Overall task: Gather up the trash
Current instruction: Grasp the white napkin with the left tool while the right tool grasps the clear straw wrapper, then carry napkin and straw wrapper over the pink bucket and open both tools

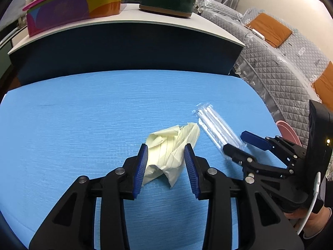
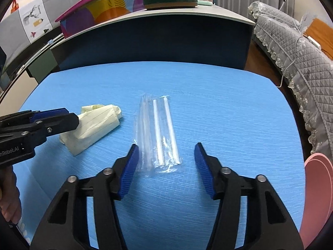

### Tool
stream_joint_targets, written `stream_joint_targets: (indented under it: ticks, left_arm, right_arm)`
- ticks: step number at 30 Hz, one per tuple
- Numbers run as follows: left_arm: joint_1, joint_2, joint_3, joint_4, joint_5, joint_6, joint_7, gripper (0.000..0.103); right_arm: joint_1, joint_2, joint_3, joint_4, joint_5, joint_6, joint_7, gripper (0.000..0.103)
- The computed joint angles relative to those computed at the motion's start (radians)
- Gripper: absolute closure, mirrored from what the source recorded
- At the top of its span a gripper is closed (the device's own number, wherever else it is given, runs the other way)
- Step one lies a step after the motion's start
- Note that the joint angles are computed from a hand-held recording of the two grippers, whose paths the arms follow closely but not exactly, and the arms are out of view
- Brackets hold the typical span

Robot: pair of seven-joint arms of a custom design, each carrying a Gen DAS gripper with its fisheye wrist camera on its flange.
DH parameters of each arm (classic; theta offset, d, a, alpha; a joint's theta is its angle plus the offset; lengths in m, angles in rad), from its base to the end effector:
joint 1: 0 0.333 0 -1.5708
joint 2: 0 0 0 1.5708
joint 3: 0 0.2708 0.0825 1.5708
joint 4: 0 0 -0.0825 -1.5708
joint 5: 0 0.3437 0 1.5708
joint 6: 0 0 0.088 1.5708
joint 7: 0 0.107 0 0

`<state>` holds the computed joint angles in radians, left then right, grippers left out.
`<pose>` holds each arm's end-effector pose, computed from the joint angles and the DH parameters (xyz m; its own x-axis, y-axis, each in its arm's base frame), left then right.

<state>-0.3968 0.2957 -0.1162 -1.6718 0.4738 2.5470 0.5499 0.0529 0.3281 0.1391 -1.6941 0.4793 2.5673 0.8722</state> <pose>0.5569 -0.3115 0.4700 0.1364 -0.9697 0.2028 -0.7790 -0.2315 -0.5828 0.6316 0.1057 0.4411 0.5332 -0.8423 -0.0794 -0.6926 -0.3807 -0.6126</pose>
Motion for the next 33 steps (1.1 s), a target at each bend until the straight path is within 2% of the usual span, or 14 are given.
stream_joint_targets:
  ticks: [5,7,11,16,18,22,33]
  left_arm:
    - [0.002,0.014,-0.011,0.016,-0.029,0.004,0.049,0.066]
    - [0.000,0.021,-0.012,0.023,-0.041,0.004,0.069,0.066]
    - [-0.011,0.037,-0.011,0.046,-0.044,-0.014,0.106,0.065]
    - [-0.031,0.065,-0.006,0.089,-0.043,-0.077,0.142,0.065]
    - [-0.040,0.067,0.002,0.091,-0.028,-0.094,0.135,0.070]
    - [-0.041,0.052,0.005,0.076,-0.014,-0.089,0.115,0.087]
    - [-0.054,-0.017,-0.007,0.023,0.081,-0.072,0.034,0.088]
  right_arm:
    - [-0.011,0.008,-0.001,0.018,0.004,-0.021,0.004,0.091]
    - [-0.010,0.003,-0.002,0.011,0.003,-0.014,-0.002,0.093]
    - [-0.015,-0.024,-0.001,-0.017,0.023,0.007,-0.020,0.096]
    - [-0.026,-0.045,-0.012,-0.025,0.057,0.004,-0.024,0.096]
    - [-0.032,-0.056,-0.016,-0.028,0.075,-0.001,-0.027,0.096]
    - [-0.038,-0.091,-0.028,-0.053,0.107,0.004,-0.048,0.096]
    - [-0.028,-0.217,-0.084,-0.147,0.198,0.007,-0.129,0.096]
